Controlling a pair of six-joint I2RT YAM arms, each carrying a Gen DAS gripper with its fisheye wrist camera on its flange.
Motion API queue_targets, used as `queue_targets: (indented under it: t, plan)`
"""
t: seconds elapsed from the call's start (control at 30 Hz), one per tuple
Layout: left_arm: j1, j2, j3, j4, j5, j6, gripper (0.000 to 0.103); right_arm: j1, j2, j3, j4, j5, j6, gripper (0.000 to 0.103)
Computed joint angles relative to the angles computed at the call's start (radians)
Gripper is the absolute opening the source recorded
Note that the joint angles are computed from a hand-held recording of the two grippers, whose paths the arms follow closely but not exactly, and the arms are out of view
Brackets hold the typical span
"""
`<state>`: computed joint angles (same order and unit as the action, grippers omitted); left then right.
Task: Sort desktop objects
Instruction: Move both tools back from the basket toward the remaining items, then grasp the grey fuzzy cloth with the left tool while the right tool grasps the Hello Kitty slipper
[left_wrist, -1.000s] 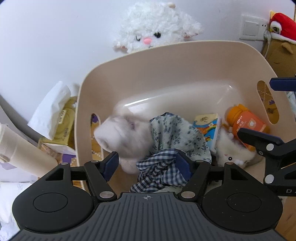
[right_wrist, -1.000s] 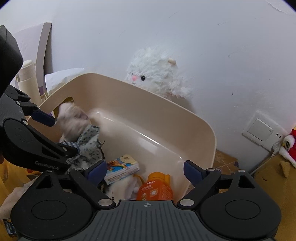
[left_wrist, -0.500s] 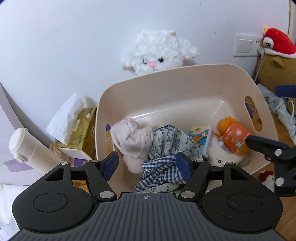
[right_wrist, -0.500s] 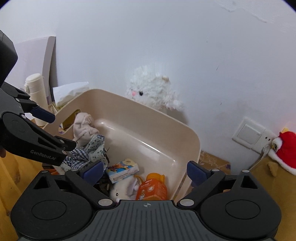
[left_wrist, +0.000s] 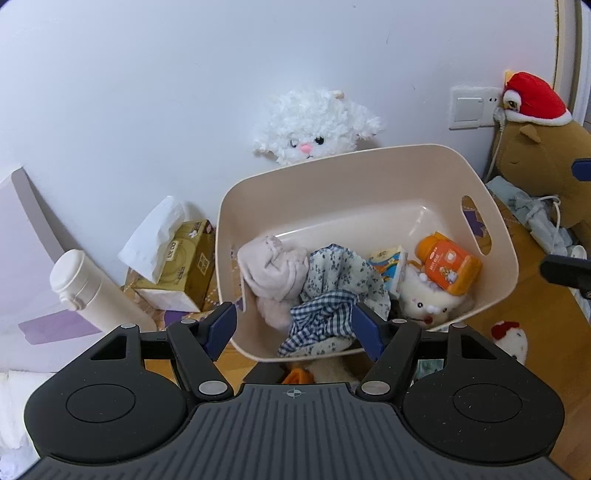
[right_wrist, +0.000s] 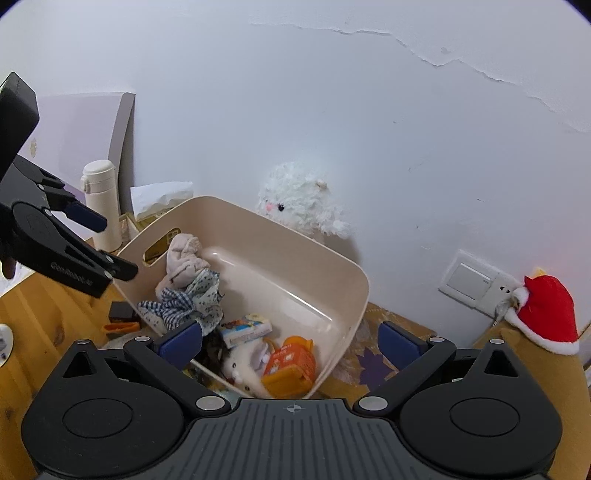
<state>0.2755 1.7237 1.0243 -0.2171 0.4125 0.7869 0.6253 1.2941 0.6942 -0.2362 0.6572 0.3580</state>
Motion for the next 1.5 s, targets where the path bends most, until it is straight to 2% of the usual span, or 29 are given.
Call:
queue_targets:
  t: [0.43, 0.77, 0.87, 1.1, 1.5]
  plan:
    - [0.152, -0.067, -0.075, -0.105, 0.082, 0.133, 0.071, 0.13, -0.18, -0.108, -0.179, 0.032, 0.105, 0.103]
    - [0.218, -0.05, -0.131, -0.104, 0.05, 0.223, 0.071, 0.202, -0.217, -0.206, -0.263, 0.022, 0.268, 0.103]
    - [0.232, -0.034, -0.154, -0.092, 0.029, 0.261, 0.071, 0.192, -0.224, -0.236, -0.267, -0.005, 0.282, 0.103]
    - [0.248, 0.004, -0.204, -0.038, -0.023, 0.313, 0.071, 0.117, -0.206, -0.312, -0.192, -0.082, 0.273, 0.103]
    - [0.226, 0.13, -0.225, 0.079, -0.11, 0.323, 0.071, -0.023, -0.024, -0.372, 0.046, -0.229, 0.174, 0.103]
